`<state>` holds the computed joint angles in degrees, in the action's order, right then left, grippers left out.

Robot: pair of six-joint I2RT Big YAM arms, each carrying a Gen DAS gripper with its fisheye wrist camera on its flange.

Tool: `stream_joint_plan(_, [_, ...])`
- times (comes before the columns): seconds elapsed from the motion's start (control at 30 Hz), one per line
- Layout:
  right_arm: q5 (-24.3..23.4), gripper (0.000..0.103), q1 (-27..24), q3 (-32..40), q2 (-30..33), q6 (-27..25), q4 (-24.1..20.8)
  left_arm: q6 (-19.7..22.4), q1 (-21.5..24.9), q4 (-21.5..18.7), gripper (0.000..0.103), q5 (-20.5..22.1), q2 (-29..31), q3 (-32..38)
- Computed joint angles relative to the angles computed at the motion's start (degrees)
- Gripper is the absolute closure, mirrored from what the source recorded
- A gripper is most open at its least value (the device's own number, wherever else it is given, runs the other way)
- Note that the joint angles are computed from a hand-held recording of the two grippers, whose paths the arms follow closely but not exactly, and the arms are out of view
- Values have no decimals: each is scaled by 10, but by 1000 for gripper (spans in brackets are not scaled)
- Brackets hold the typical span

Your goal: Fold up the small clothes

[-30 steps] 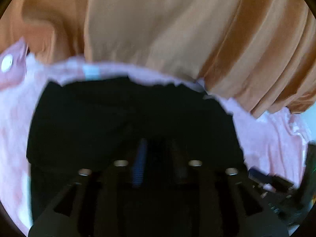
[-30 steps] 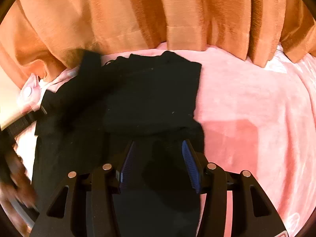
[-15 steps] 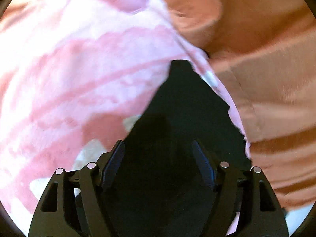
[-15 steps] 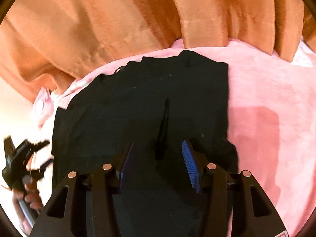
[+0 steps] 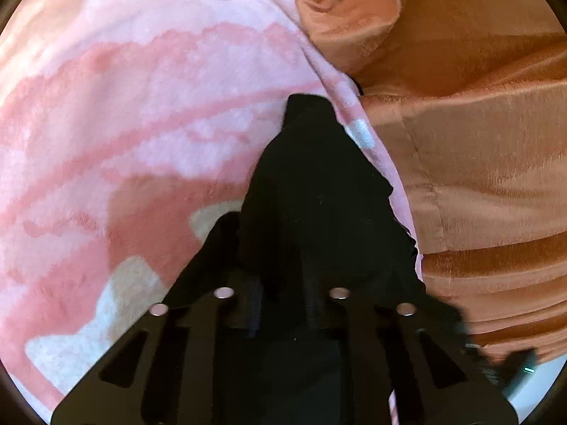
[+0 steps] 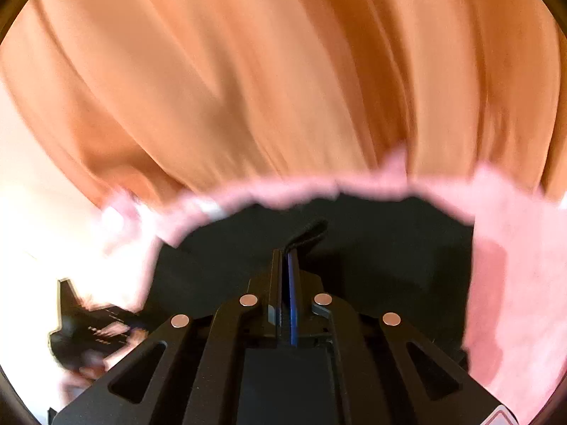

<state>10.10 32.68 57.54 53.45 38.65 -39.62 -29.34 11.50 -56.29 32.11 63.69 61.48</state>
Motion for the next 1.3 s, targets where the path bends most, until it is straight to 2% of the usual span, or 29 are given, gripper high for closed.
stream_joint_plan(0.07, [49,101,-5,-7,-25,-34,-17,5,-5,4,90,-10,3,1])
stream_joint_plan(0.1, [55,101,-18,-9,-20,-42,-39,5,-9,8,90,-15,7,0])
stream_joint_plan(0.13, [30,101,-53,-24,-5,-37,-70,10,-13,9,90,-23,11,-1])
stream_joint_plan(0.2, [-30,101,-104,-53,18,-21,-98,10,-25,20,91,-45,19,-8])
stream_joint_plan(0.27, [-60,101,-115,-78,8,-13,-81,12,-35,28,91,-65,16,-11])
stream_joint_plan(0.33, [-49,101,-103,-83,-7,-17,-68,20,-41,24,91,-78,12,-7])
stream_joint_plan(0.47, [-44,101,-103,-88,-6,-38,-67,15,-32,21,91,-73,9,-12])
stream_joint_plan(0.5, [-62,102,-115,-102,-2,-42,-64,19,-32,19,91,-72,11,-11])
stream_joint_plan(0.53, [-71,103,-121,-118,-16,-38,-42,25,-31,15,91,-73,11,-9])
stream_joint_plan(0.6, [-87,102,-127,-106,-22,-17,-67,26,-30,10,90,-70,12,-8])
stream_joint_plan(0.67, [-57,101,-113,-87,-28,-14,-90,34,-25,-1,89,-65,12,-6])
stream_joint_plan(0.7, [-12,100,-95,-72,-27,-2,-114,39,-22,-7,89,-63,11,-5])
stream_joint_plan(0.73, [22,88,-78,-65,-28,4,-124,41,-19,-13,89,-59,9,-5])
stream_joint_plan(0.77, [50,89,-55,-53,-25,7,-123,44,-14,-20,89,-52,8,-5])
stream_joint_plan(0.8, [53,88,-41,-45,-21,4,-113,47,-11,-24,89,-46,7,-6])
stream_joint_plan(0.9, [-5,88,12,18,47,-23,-68,62,-1,-30,89,-31,8,-9])
stream_joint_plan(0.93, [-34,88,31,55,93,-42,-55,65,2,-32,89,-27,8,-10])
stream_joint_plan(1.0, [-80,79,54,125,178,-74,-48,74,6,-37,90,-21,9,-10])
stream_joint_plan(1.1, [-67,74,84,254,315,-122,-73,92,9,-47,90,-14,12,-7])
stream_joint_plan(1.23, [-59,53,86,369,426,-144,-113,117,19,-59,90,9,18,-4])
stream_joint_plan(1.3, [-72,53,85,406,466,-158,-144,130,26,-70,91,28,21,-2])
